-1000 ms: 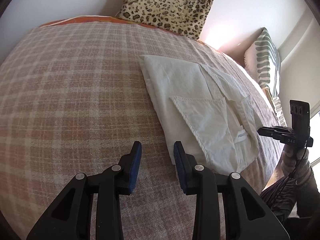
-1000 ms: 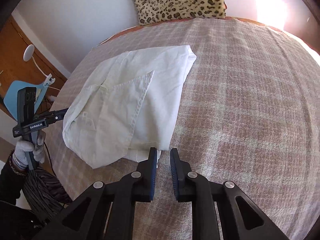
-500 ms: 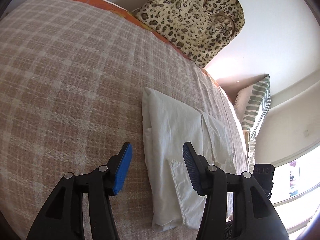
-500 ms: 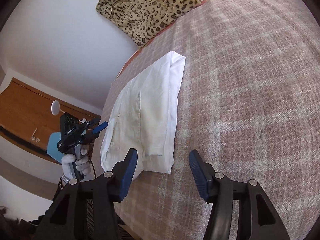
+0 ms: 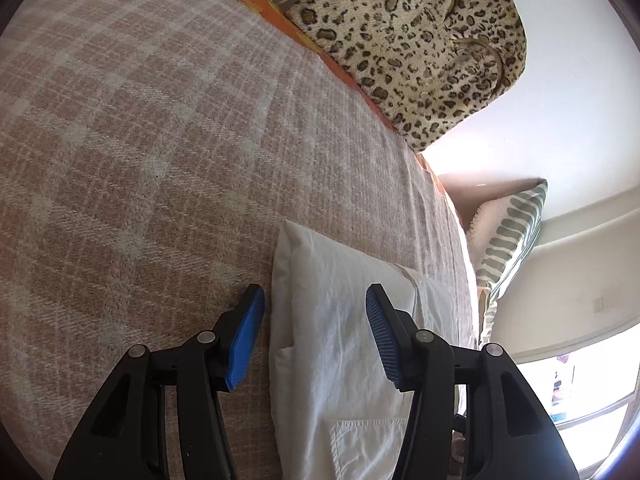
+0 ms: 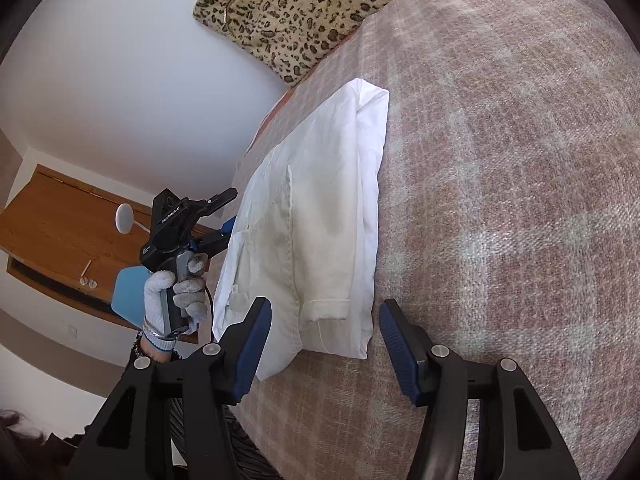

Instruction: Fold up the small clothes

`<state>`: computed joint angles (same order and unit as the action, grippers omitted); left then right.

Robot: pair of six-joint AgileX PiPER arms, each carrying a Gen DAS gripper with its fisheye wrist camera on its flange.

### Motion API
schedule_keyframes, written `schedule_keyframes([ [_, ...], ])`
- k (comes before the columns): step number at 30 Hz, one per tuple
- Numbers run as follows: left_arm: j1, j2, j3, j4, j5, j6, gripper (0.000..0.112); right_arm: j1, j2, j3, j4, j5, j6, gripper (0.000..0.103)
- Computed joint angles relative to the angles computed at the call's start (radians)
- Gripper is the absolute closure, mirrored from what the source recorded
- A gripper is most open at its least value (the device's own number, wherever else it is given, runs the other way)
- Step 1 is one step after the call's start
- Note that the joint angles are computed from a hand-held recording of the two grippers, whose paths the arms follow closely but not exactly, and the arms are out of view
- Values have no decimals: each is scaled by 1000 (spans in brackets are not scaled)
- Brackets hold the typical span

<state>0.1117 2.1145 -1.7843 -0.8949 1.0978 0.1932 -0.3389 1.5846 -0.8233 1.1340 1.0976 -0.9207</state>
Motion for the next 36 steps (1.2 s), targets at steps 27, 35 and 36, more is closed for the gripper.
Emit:
schedule_keyframes([
  [27, -212, -104, 15, 377, -266, -20, 102, 239, -79, -41, -167, -304, 128, 80],
  [35, -285, -214, 100, 520, -380, -19, 104, 361, -168, -35, -372, -445, 262, 85],
  [36, -294, -225, 107, 531, -391, -19, 105, 375, -180, -34, -395, -457, 279, 86],
])
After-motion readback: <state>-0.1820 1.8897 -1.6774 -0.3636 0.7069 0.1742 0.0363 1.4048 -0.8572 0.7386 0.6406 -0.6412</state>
